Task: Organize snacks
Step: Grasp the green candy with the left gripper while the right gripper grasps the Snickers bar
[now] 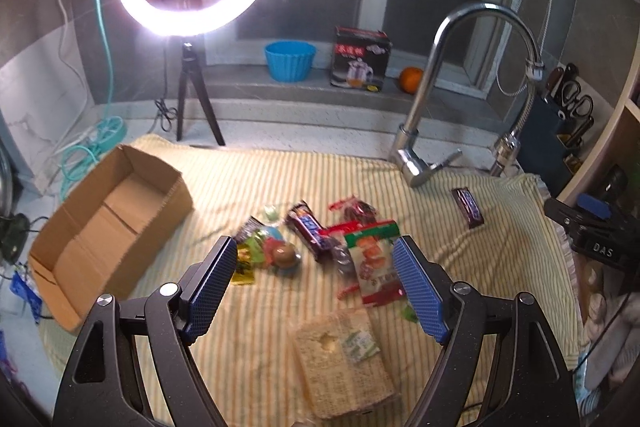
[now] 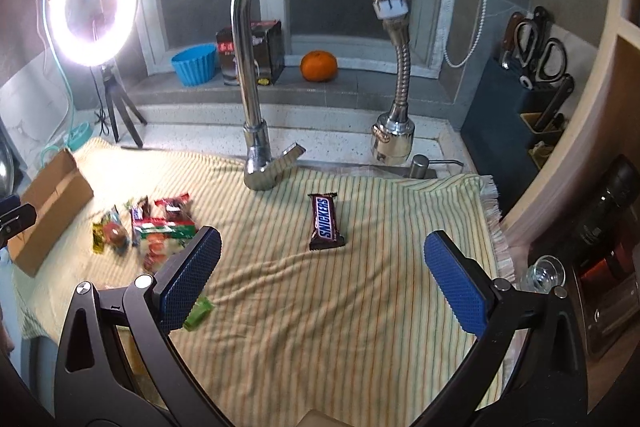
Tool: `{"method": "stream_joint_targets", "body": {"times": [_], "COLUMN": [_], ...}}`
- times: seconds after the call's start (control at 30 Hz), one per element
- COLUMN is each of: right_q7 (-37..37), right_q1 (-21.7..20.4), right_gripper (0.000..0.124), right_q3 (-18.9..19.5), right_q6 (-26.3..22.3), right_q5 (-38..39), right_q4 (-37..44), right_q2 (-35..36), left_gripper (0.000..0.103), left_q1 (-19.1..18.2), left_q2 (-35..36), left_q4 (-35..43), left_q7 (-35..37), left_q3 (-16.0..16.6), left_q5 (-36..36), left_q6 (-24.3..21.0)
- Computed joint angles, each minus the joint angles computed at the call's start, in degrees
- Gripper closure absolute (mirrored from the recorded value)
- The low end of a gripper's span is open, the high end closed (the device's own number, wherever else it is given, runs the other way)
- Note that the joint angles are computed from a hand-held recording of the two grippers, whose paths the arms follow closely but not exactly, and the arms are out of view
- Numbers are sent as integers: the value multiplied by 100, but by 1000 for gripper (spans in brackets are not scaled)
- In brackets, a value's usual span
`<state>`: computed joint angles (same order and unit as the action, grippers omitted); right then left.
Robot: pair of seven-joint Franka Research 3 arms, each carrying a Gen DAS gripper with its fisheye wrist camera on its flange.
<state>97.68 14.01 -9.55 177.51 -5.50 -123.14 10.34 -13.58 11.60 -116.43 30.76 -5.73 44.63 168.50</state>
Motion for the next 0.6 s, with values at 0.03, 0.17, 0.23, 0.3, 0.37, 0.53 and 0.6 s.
{"method": "stream_joint_targets", "body": {"times": [0.03, 0.17, 0.23, 0.3, 0.37, 0.53, 0.6], "right_q7": [-390, -1485, -1965, -2424, -2802, -3379, -3497], "right_q1": [-300, -906, -1095, -1282, -1410, -1473, -1429], "right_gripper": [21, 21, 22, 26, 29, 34, 36], "right_q3": [316, 943, 1131, 1319, 1434, 1438, 1381], "right_q6": [-44, -245, -326, -486, -725, -1322, -1479], "right_q5": [308, 1201, 1590, 1970, 2308, 2809, 2885], "right_q4": [52, 352, 522, 753, 1013, 1612, 1804], "right_q2": [65, 340, 504, 706, 917, 1377, 1529], "left_gripper": [23, 26, 30, 32, 35, 51, 54], "left_q1": [9, -9, 57, 42, 51, 181, 193], "left_q2": [36, 222, 355, 479, 601, 949, 1068], "left_q4": [14, 115, 174, 236, 294, 488, 558], "left_q7": [75, 380, 767, 1027, 1321, 2210, 2485], "left_q3": [-46, -175, -345, -416, -517, -913, -1011], "left_q5": [-76, -391, -813, -1112, -1443, -2428, -2711], "left_q6": [-1, 6, -2, -17, -45, -219, -248]}}
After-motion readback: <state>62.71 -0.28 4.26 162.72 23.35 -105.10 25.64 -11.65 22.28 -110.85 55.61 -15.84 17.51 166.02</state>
